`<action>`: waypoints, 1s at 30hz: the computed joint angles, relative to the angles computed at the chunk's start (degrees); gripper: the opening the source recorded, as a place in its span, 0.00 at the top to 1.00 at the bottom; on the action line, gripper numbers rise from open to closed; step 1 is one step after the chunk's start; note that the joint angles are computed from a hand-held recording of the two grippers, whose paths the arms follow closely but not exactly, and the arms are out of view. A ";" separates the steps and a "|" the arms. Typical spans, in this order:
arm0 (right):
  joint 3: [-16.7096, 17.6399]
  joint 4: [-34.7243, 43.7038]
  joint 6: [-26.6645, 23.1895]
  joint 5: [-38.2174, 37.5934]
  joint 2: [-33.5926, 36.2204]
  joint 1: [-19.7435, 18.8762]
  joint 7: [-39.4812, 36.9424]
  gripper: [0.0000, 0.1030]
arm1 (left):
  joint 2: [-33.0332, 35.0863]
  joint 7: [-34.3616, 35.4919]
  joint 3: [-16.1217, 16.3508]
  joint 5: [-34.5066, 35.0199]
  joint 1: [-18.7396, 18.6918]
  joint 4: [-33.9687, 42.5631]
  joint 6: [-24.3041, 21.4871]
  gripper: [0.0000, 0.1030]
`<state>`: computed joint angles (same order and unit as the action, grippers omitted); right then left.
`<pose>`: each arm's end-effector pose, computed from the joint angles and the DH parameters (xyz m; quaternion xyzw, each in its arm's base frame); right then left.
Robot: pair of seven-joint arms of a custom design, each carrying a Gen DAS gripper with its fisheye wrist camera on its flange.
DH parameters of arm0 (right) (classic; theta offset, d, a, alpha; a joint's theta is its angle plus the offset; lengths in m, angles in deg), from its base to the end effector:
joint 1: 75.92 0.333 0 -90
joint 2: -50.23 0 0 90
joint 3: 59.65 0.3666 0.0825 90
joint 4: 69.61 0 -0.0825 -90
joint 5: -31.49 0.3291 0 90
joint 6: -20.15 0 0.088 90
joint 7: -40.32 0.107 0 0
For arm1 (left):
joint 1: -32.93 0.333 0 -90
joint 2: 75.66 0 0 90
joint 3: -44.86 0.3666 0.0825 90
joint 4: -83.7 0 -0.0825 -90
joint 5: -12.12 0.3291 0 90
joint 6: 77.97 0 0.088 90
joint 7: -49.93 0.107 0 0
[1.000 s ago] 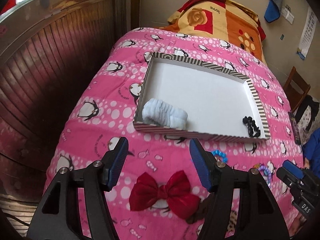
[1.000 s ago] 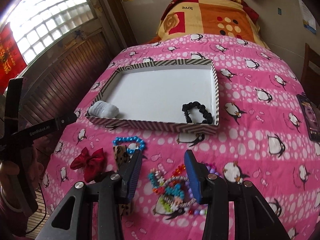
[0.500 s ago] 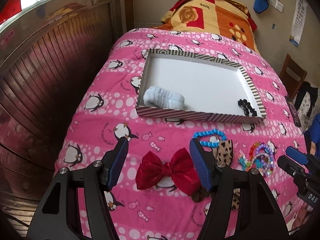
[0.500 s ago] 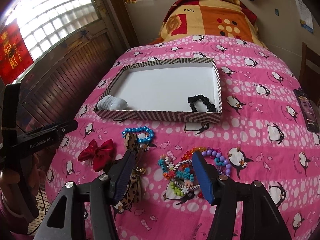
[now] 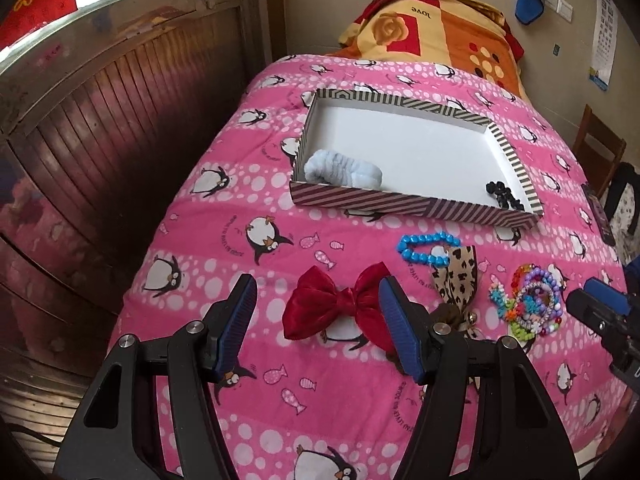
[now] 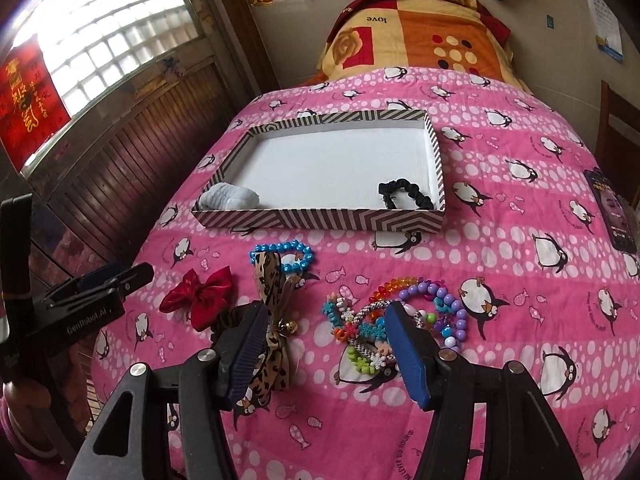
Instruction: Organize jewelry
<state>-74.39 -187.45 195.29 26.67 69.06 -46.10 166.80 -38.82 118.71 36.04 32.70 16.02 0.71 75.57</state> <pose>0.5886 0.1836 0.4466 -0.5777 0.7436 -0.1603 0.2962 0.6790 -0.3026 0.4477 -0.5681 0.7647 -0.2412 0.1854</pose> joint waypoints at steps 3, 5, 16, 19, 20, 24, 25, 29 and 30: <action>-0.35 0.41 -0.11 -0.16 0.26 0.49 0.34 0.43 | -0.09 1.66 -1.30 -1.19 0.86 -0.42 -0.71 0.38; -0.45 0.51 0.05 -0.19 0.34 0.73 0.53 0.43 | -0.17 2.68 -2.04 -2.19 1.39 -0.79 -0.97 0.38; -0.26 0.45 -0.93 -0.80 0.44 0.94 1.67 0.43 | -0.43 6.15 -2.91 -3.09 1.73 -1.68 -2.05 0.38; -0.81 0.24 -1.00 -1.34 0.34 1.38 2.48 0.42 | -0.40 7.23 -3.15 -3.95 1.81 -1.69 -2.08 0.38; -1.34 0.05 -0.74 -1.73 0.27 1.79 3.01 0.42 | -0.45 7.38 -3.05 -4.00 1.71 -1.79 -1.94 0.38; -1.79 -0.42 -0.47 -2.27 0.03 2.06 3.78 0.42 | -0.24 8.43 -3.36 -4.84 1.76 -1.45 -2.64 0.38; -1.89 -0.54 -0.52 -2.48 -0.06 2.12 3.88 0.42 | -0.22 8.45 -3.25 -4.94 1.68 -1.37 -2.76 0.38; -1.99 -0.85 -0.76 -3.12 -0.24 2.20 4.57 0.42 | -0.19 8.50 -3.02 -5.10 1.50 -1.34 -2.66 0.38; -2.30 -0.94 -0.84 -3.50 -0.29 2.46 4.92 0.42 | -0.17 8.41 -2.92 -5.10 1.44 -1.34 -2.57 0.38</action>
<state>-76.69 -188.40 194.45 23.17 68.78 -43.64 171.72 -38.99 127.12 33.13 27.60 17.45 -0.64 73.00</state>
